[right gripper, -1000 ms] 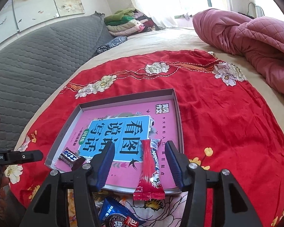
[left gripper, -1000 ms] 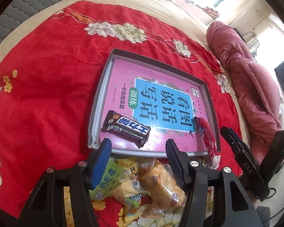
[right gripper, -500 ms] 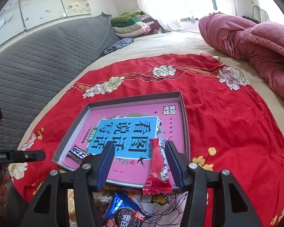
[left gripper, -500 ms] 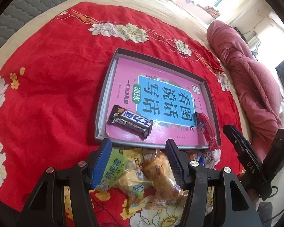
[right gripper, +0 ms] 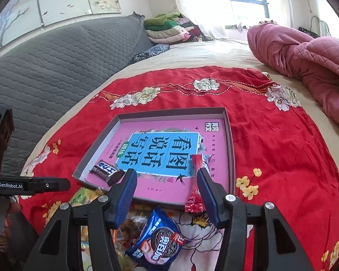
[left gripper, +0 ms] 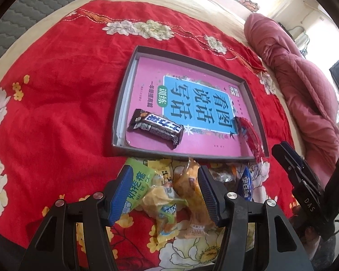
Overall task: Organize snacks
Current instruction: 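Move both open grippers back over the snack pile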
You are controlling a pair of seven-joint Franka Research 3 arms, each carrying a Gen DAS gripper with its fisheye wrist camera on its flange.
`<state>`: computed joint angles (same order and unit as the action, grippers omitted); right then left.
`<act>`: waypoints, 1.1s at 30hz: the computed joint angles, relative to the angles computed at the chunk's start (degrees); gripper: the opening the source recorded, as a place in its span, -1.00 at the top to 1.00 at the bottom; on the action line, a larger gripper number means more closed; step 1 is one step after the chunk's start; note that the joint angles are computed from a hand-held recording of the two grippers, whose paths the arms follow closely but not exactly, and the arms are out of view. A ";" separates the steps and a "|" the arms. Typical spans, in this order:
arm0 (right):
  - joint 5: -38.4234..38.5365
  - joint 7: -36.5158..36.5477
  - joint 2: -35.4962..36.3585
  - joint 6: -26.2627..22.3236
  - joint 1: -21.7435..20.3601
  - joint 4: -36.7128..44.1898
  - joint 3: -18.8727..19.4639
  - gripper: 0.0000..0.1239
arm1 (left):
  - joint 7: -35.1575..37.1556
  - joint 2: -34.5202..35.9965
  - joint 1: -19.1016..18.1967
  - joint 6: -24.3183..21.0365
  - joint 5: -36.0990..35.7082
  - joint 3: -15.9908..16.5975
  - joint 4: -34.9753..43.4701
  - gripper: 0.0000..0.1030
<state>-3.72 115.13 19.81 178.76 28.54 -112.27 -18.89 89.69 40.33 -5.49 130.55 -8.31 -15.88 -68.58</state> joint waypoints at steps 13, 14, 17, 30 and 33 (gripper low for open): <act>0.68 -3.71 -1.02 0.97 -0.09 -1.40 2.81 0.00 | 0.90 -2.49 0.98 0.57 0.19 0.27 -5.02 -0.19; 0.84 -4.16 -1.03 0.95 -0.18 -1.40 3.06 0.00 | 0.94 -2.67 1.06 0.63 0.19 0.30 -5.40 -0.19; 1.14 -5.25 -1.15 0.94 -0.06 -1.63 3.59 0.00 | 0.93 -2.88 1.17 0.48 0.21 0.39 -5.99 -0.19; 4.41 -13.53 -1.66 0.20 -3.69 -2.21 10.41 0.00 | 1.78 -3.16 1.38 -0.84 1.51 0.96 -8.12 -0.19; 5.20 -15.76 -1.45 -0.37 -4.62 -1.89 11.98 0.00 | 1.60 -2.90 1.15 -0.83 2.01 1.19 -8.02 -0.20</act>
<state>1.48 99.37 18.36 178.38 23.92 -114.16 -6.92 91.29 37.44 -4.34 129.72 -6.31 -14.69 -76.60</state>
